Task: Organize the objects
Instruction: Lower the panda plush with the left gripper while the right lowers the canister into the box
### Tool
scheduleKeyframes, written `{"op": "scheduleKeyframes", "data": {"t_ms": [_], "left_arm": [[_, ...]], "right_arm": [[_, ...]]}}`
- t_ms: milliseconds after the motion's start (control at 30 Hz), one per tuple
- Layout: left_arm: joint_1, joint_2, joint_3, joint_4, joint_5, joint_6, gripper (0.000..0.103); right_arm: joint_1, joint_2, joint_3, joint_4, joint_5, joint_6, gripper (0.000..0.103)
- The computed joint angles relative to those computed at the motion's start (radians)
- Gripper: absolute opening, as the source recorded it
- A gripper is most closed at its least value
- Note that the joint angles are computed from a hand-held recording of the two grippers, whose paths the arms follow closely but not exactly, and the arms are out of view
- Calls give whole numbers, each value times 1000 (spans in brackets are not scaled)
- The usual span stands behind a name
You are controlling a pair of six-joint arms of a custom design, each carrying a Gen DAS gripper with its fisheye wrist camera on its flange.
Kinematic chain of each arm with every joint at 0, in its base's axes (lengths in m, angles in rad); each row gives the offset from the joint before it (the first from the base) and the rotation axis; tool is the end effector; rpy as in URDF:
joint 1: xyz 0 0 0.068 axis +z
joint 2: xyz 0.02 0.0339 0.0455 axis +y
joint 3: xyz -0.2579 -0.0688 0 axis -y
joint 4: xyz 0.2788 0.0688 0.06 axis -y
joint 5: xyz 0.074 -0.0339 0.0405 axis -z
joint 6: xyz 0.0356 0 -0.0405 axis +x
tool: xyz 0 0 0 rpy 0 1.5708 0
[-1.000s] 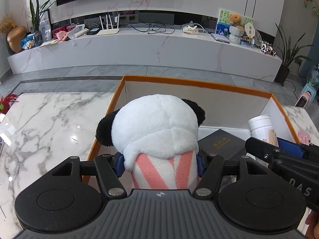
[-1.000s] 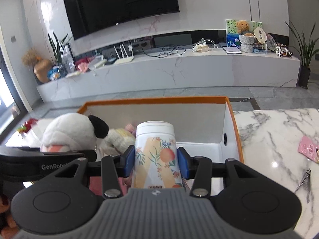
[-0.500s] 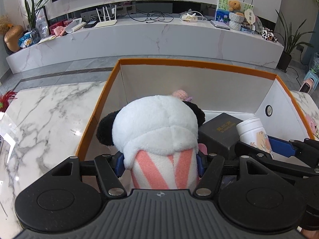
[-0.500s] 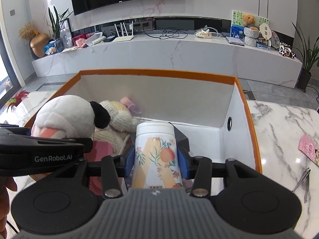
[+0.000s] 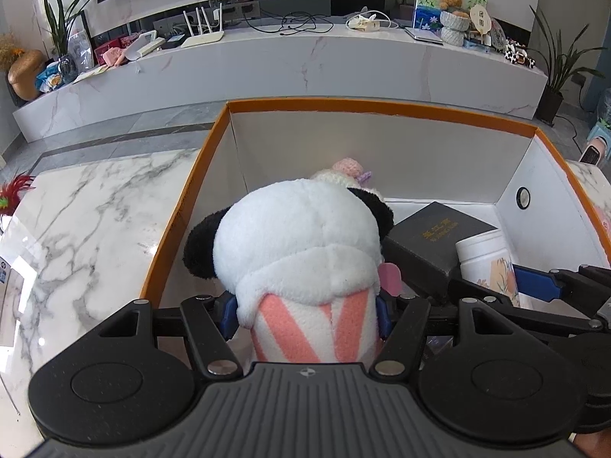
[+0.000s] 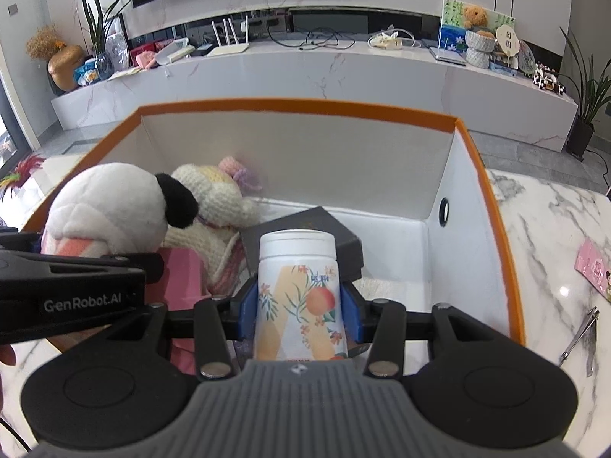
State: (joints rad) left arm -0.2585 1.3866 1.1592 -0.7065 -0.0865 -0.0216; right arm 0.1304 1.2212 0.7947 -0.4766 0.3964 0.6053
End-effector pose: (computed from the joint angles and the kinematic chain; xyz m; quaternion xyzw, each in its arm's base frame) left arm 0.3131 -0.0796 0.2746 0.0987 0.9438 -0.0030 0.3155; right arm 0.2759 0.0223 0.2112 0.2806 0.8851 -0.0581 0.3667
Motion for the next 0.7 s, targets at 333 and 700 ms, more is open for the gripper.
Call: {"op": "scheduleKeyframes", "data": {"t_ms": [333,700], "left_arm": [[5,9,4,-16,5,3,74],[9,3,-1,-8,16,-14,77]], "right_arm": [[11,25,19,-31,10,11,48],[28,25,28,-57,43,1,65]]}}
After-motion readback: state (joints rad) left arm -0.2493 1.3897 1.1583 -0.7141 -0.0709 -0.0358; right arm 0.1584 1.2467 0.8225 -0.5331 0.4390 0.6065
